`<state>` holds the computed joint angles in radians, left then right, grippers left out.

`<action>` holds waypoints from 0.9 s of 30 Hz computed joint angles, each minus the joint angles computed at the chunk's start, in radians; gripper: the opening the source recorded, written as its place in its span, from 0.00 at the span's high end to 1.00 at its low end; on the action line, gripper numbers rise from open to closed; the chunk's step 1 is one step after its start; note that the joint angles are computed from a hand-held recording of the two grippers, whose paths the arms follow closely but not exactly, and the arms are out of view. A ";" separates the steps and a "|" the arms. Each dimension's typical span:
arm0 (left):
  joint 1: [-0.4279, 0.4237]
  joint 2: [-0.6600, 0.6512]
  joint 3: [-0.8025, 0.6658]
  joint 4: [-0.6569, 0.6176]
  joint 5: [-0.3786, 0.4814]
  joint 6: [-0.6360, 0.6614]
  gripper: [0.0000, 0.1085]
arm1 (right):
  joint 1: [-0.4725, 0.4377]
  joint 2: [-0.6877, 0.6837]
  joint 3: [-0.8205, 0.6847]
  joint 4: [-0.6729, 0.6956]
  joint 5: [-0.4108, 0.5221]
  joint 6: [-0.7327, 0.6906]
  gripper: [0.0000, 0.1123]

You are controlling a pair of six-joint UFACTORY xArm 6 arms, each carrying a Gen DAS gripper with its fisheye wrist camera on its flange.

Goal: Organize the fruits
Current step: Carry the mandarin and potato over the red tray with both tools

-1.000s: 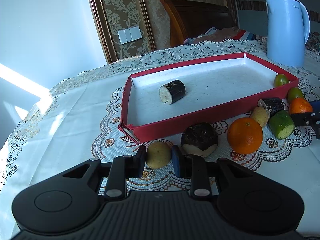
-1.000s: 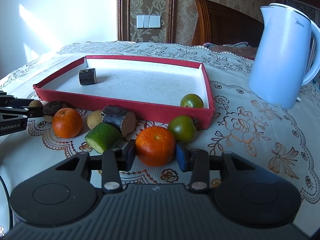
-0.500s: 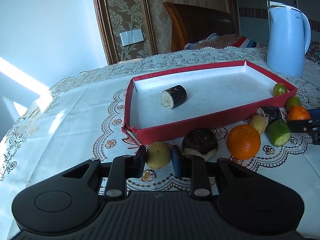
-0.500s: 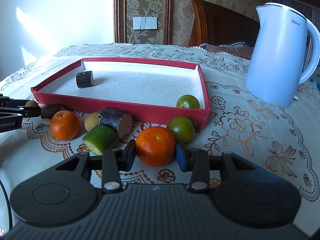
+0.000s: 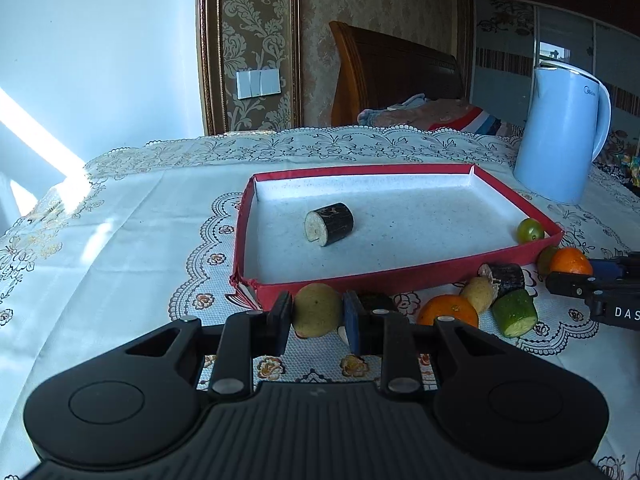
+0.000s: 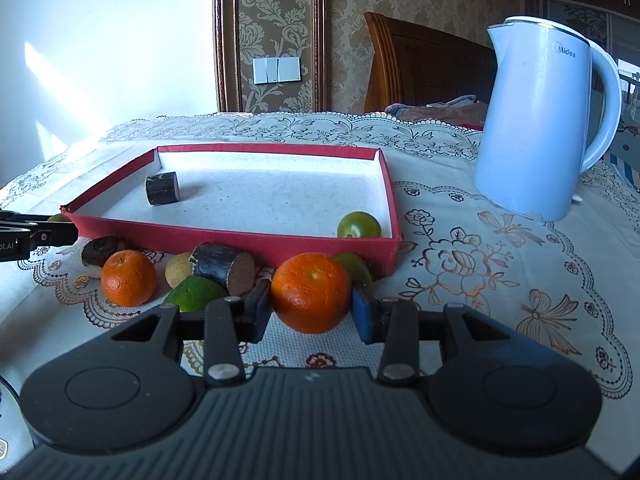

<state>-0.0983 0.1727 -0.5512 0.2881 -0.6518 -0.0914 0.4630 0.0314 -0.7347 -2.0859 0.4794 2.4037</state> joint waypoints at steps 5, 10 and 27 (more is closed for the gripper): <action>-0.040 -0.026 -0.042 -0.047 0.045 -0.027 0.75 | -0.015 -0.016 -0.024 0.035 0.008 -0.060 0.66; -0.124 0.024 -0.132 -0.210 0.091 0.069 0.75 | -0.048 0.050 -0.130 0.077 -0.030 -0.131 0.66; -0.219 0.234 -0.417 -0.473 0.264 0.190 0.75 | -0.136 0.353 -0.467 0.346 -0.127 -0.412 0.66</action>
